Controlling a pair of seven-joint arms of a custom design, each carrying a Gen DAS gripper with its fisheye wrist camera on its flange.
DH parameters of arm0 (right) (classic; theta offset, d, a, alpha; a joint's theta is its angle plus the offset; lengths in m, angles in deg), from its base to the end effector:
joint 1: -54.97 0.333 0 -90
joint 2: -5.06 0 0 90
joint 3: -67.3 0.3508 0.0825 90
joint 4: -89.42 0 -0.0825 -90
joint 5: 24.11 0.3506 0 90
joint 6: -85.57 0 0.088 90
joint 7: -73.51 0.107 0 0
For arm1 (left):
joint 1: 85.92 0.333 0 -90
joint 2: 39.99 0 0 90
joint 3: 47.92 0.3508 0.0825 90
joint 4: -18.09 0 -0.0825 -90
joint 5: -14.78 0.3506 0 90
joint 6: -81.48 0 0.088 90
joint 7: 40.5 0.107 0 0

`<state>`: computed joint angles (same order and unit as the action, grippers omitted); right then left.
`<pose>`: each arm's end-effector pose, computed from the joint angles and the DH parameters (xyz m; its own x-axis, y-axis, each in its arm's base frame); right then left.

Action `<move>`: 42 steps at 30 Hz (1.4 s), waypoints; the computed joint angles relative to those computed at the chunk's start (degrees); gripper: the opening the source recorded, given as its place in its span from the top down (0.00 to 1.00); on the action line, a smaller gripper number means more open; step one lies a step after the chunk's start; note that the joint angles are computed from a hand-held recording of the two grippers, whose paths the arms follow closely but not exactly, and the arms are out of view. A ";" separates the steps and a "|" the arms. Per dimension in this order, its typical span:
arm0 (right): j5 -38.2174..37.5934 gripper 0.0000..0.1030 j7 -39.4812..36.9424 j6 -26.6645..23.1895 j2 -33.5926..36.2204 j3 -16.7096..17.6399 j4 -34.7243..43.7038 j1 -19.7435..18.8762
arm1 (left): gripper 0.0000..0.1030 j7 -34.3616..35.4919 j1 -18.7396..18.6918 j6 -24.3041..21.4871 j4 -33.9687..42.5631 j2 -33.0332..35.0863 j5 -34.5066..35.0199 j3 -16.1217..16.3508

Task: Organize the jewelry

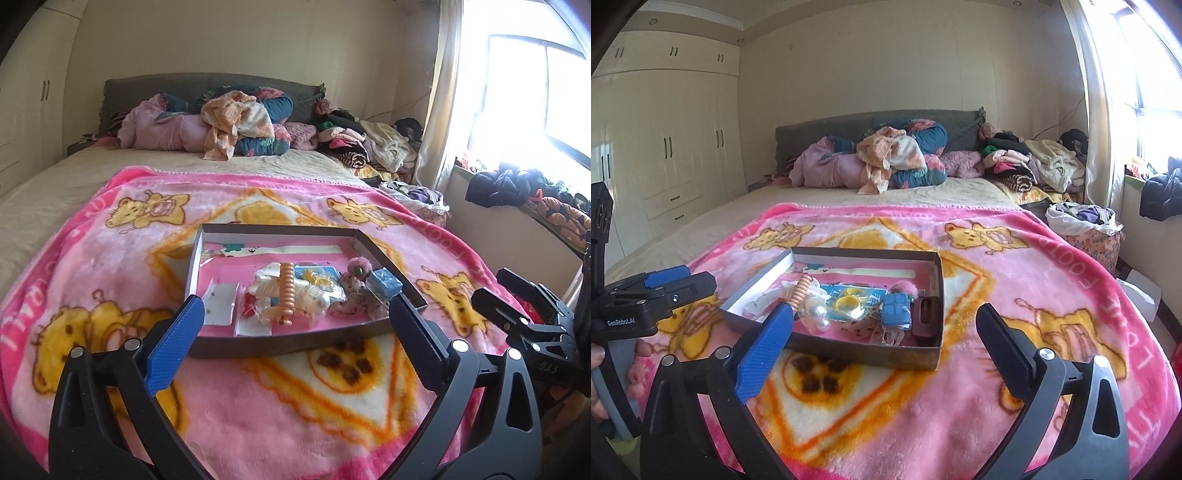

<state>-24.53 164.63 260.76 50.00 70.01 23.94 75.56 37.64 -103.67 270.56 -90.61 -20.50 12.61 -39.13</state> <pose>0.7390 0.3004 0.5124 0.3771 -0.9251 -0.0442 -0.4095 -0.1238 -0.9039 0.6472 -0.1130 0.5114 -0.0406 -0.9864 0.1593 -0.4939 -0.1188 -0.8613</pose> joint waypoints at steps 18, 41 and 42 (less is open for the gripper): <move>-0.61 0.06 0.51 14.75 -8.14 -4.31 -18.75 3.04 | 0.11 9.66 -24.59 8.84 -12.08 -1.64 -16.26 20.98; 6.11 0.06 -2.99 23.00 -10.44 -5.72 -27.18 5.59 | 0.11 28.44 -24.13 13.28 -12.23 -1.48 -38.41 14.37; 6.17 0.06 -3.08 23.02 -10.44 -5.79 -27.19 5.64 | 0.11 29.31 -23.87 13.49 -12.08 -1.46 -39.25 13.91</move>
<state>-18.35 161.54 283.78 39.56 64.22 -3.25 81.20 66.95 -127.54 284.05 -102.69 -21.96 -26.64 -25.22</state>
